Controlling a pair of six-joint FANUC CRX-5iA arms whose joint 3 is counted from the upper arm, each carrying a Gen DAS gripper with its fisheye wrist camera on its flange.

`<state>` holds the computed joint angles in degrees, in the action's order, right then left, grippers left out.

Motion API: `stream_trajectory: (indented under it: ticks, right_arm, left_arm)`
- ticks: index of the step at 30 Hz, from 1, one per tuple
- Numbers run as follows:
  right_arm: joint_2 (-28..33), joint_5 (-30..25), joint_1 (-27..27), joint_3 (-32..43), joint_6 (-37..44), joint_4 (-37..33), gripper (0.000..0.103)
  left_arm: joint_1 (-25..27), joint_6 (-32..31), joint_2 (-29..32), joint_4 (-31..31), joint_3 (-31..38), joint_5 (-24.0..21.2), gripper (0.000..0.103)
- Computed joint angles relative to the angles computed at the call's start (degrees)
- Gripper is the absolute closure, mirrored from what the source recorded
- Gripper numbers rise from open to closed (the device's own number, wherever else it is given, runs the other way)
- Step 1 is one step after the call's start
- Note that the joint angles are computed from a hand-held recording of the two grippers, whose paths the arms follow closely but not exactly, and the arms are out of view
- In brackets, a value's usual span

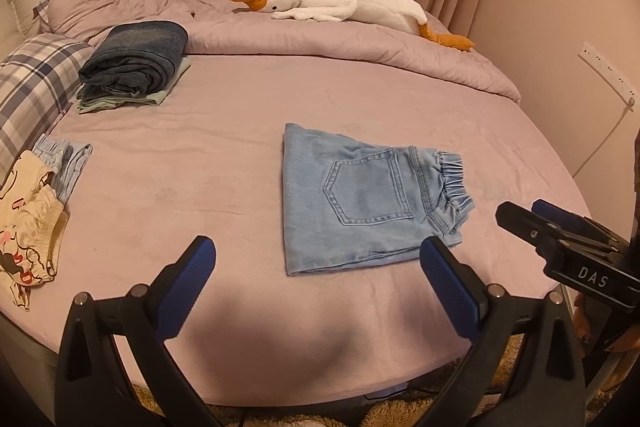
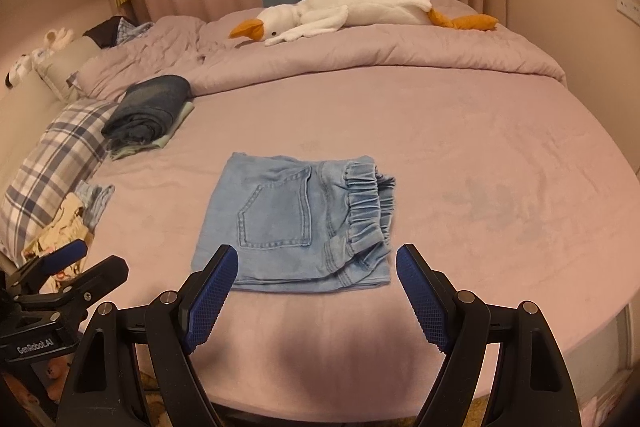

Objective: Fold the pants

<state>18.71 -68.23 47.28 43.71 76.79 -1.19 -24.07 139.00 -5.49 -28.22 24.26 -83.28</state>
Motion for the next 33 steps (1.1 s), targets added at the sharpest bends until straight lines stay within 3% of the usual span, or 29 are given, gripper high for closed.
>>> stream_trajectory:
  ticks: [33]
  right_arm:
    - [1.5, -2.5, -0.4, 1.5, 0.1, -0.2, 0.021]
  left_arm:
    - [1.5, 0.4, 0.3, 1.6, -0.4, -0.4, 0.001]
